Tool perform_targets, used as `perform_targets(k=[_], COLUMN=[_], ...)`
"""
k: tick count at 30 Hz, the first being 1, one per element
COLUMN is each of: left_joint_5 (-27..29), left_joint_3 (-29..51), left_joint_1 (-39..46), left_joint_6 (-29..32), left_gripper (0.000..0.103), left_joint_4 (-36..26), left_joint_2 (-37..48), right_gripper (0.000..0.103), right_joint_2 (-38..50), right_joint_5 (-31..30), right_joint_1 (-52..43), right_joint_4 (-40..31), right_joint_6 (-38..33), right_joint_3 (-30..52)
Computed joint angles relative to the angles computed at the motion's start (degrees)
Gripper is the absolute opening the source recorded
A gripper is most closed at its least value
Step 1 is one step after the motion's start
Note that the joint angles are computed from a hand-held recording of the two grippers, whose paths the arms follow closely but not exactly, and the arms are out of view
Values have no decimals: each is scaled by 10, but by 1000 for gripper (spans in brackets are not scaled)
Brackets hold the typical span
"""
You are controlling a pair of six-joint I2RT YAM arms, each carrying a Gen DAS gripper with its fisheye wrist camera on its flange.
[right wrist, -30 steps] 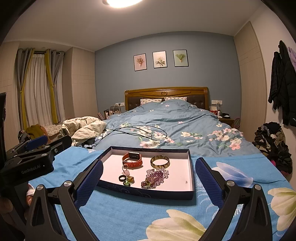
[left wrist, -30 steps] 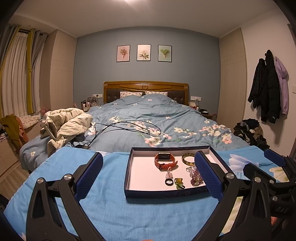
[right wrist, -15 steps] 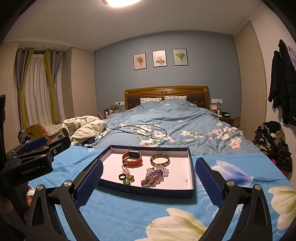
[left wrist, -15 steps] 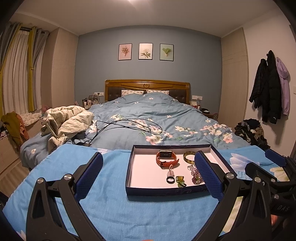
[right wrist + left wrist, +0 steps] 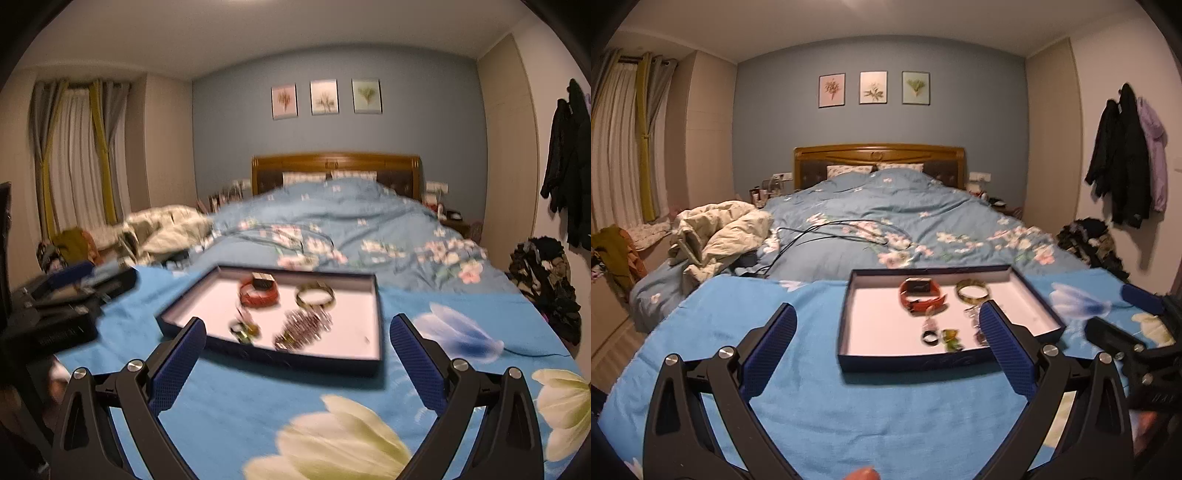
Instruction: Organize jewelry
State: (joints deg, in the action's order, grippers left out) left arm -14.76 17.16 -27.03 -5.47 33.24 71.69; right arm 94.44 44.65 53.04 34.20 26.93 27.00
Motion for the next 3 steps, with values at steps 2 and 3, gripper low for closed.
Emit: perform_targets(k=[2,3], left_joint_5=[22,28], left_joint_3=[9,16], left_joint_1=[22,33], left_joint_6=[5,6], left_gripper=[97,97], left_joint_4=[-16,-26], left_joint_2=[13,22], right_gripper=[96,96], right_joint_2=[-10,-12], right_joint_5=[-48,-66], right_joint_1=[-46,-68], right_joint_4=[-72,-99], right_joint_6=[21,26], right_joint_3=[2,4])
